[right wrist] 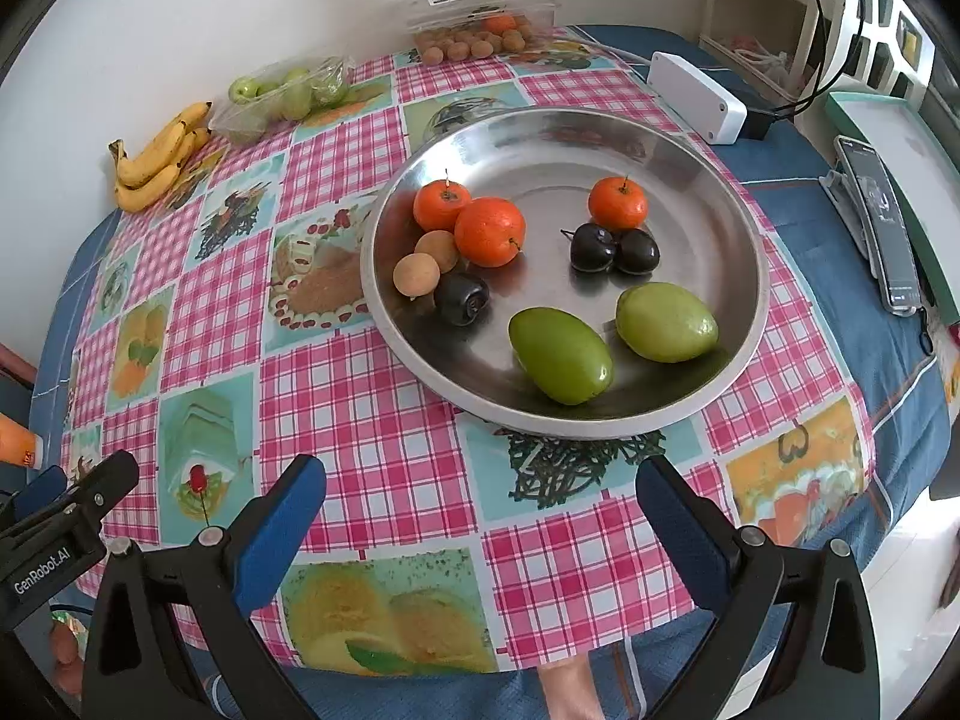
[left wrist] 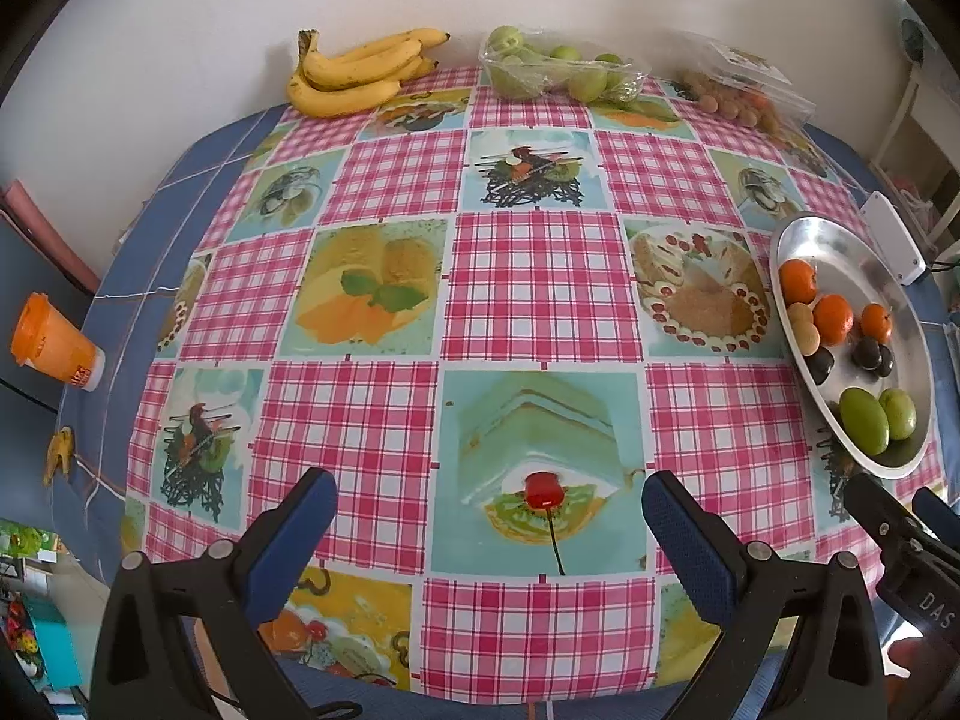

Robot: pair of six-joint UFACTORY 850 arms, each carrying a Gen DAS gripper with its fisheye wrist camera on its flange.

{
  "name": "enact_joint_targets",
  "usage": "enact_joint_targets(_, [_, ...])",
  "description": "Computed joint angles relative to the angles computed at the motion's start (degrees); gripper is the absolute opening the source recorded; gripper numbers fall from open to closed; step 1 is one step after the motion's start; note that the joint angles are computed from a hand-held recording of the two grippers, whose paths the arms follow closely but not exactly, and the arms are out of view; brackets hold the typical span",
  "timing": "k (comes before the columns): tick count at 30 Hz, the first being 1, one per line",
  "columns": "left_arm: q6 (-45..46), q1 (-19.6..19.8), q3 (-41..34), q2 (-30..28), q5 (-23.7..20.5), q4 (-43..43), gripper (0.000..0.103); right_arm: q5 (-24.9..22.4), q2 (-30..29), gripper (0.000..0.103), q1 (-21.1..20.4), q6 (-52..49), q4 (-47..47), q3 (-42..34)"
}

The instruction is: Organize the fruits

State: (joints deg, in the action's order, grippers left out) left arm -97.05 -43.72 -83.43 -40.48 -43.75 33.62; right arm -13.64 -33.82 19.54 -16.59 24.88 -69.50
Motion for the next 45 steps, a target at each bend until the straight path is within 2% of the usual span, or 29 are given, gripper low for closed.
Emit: enact_joint_targets(45, [4.29,1.76,-1.12,-2.68,1.83,-3.42,0.103,-0.92,-3.58,0.103,1.19,8.61,-7.94,-2.65])
